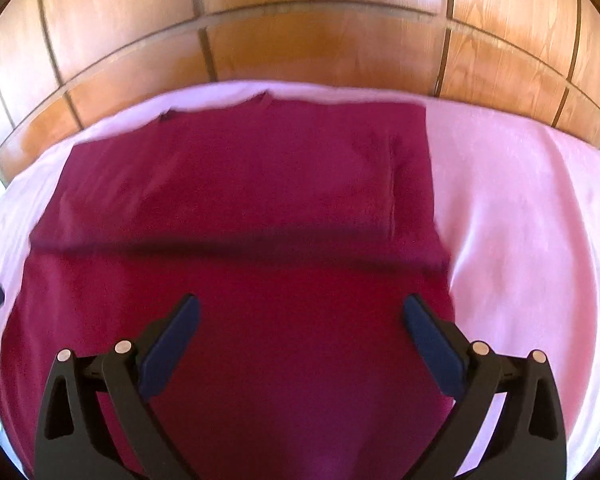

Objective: Fold small clothes
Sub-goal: 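Move both grippers to the sweater hem and grasp it, then lift the hem with both grippers and fold it over toward the collar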

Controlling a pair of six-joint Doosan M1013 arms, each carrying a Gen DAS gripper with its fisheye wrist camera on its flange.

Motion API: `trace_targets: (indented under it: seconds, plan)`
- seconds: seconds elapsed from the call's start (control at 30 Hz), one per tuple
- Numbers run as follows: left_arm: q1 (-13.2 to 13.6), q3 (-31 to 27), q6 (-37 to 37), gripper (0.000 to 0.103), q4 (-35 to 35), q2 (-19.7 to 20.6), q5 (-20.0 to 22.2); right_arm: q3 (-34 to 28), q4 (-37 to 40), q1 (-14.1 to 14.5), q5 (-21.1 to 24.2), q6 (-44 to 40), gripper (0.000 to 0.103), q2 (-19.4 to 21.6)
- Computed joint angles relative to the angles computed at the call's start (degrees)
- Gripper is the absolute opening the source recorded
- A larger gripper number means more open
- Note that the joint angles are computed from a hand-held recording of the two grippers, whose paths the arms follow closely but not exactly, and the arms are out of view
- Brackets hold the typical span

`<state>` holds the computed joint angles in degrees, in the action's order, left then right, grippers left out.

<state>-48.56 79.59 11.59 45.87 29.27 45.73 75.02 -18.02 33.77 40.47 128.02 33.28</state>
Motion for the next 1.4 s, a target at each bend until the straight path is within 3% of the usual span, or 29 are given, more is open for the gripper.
trace_targets:
  seconds: [0.5, 0.87, 1.07, 1.17, 1.23, 1.27, 1.3, 1.33, 1.4]
  plan:
    - [-1.19, 6.57, -4.55, 0.053, -3.33, -3.06, -1.06, 12.34, -0.17, 2.32, -5.85, 5.35, 0.101, -7.98]
    - [-2.44, 13.12, -5.11, 0.053, -6.26, -7.19, -4.47, 18.51, 3.27, 1.35, -10.15, 7.73, 0.098, -13.48]
    - [-3.68, 16.63, -2.65, 0.053, -10.05, -9.65, -7.28, 22.47, 10.8, 0.52, -8.03, 2.15, 0.07, -16.39]
    - [-3.96, 18.03, 1.2, 0.045, -14.93, -10.53, -9.35, 23.98, 13.25, 0.78, -6.3, -0.11, 0.054, -17.41]
    - [-4.34, 18.66, 2.88, 0.037, -16.04, -10.73, -9.71, 24.52, 15.65, 1.01, -5.37, -2.98, 0.041, -17.74]
    - [-4.45, 18.85, 3.44, 0.024, -16.47, -10.79, -9.85, 24.62, 16.38, 1.19, -4.87, -4.19, 0.037, -17.75]
    - [-4.36, 19.24, 4.01, 0.011, -17.29, -11.01, -10.65, 24.59, 17.17, 1.2, -4.48, -5.29, 0.024, -17.7]
    - [-4.13, 19.61, 4.59, 0.011, -18.01, -11.29, -11.71, 24.53, 19.22, 1.0, -4.03, -7.24, 0.01, -17.72]
    - [-3.83, 20.86, 5.62, 0.009, -18.37, -12.71, -14.47, 24.9, 23.15, 0.27, -4.43, -10.35, 0.008, -18.68]
